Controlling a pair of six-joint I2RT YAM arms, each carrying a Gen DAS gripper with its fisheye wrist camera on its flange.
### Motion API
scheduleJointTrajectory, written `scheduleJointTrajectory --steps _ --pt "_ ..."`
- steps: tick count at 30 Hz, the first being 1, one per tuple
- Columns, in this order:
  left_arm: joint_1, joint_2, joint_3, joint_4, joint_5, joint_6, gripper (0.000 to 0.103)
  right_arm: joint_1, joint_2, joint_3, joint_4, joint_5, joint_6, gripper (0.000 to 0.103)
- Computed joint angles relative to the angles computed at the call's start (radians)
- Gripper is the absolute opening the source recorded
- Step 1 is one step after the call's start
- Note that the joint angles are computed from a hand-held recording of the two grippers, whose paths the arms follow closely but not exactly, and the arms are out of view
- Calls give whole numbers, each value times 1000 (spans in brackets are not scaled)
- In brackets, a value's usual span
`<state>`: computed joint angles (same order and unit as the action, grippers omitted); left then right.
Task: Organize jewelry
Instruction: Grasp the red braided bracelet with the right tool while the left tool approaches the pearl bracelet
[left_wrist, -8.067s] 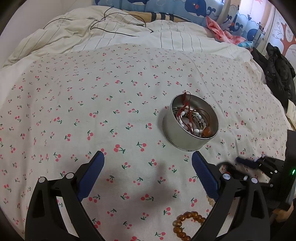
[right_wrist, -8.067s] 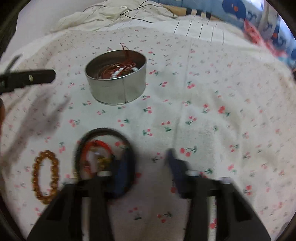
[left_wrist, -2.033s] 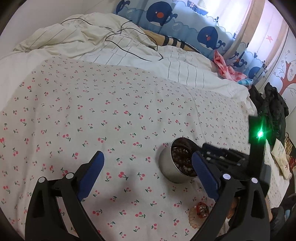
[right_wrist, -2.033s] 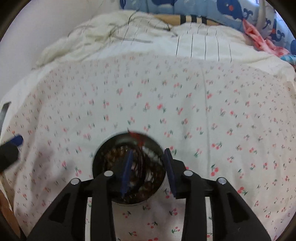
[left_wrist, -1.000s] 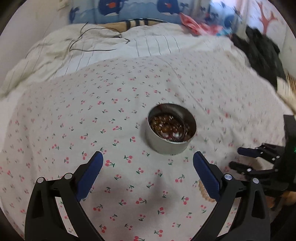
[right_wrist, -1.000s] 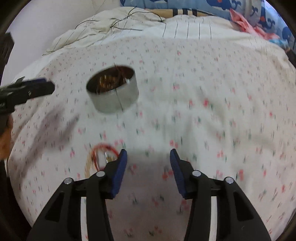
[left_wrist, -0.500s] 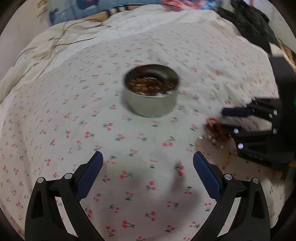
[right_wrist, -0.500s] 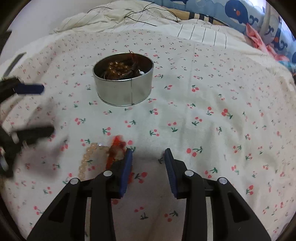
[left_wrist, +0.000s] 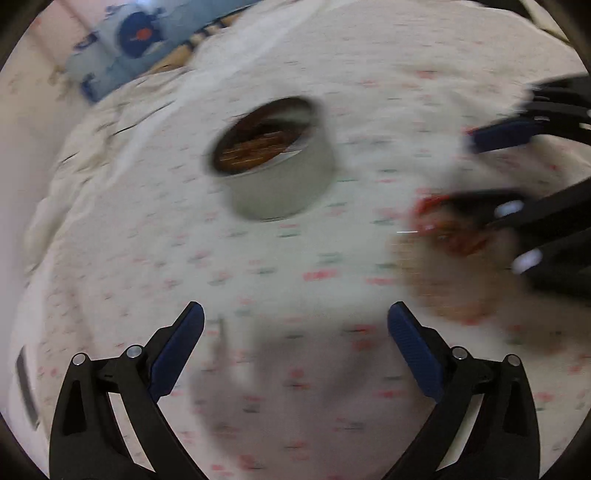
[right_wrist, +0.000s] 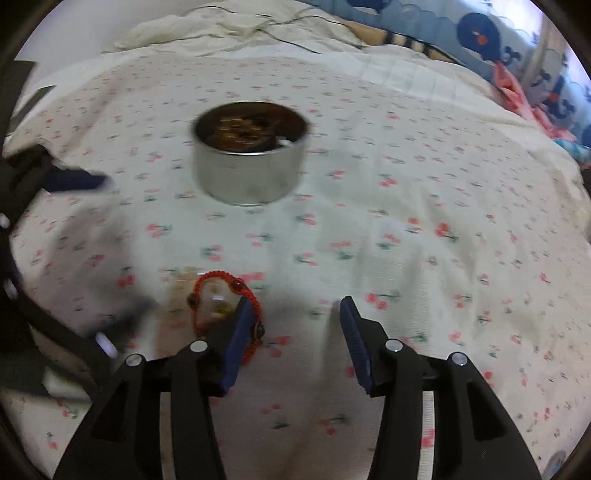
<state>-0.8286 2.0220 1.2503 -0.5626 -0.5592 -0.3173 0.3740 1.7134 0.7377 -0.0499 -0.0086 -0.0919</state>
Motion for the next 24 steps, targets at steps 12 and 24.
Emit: scheduleJointTrajectory --steps 12,24 --pt "113 -150 -128 197 393 -9 96 -6 -5 -1 -17 -18 13 55" --pt "141 -47 -25 -12 -46 -83 96 -35 -29 -10 -3 -94 27 58"
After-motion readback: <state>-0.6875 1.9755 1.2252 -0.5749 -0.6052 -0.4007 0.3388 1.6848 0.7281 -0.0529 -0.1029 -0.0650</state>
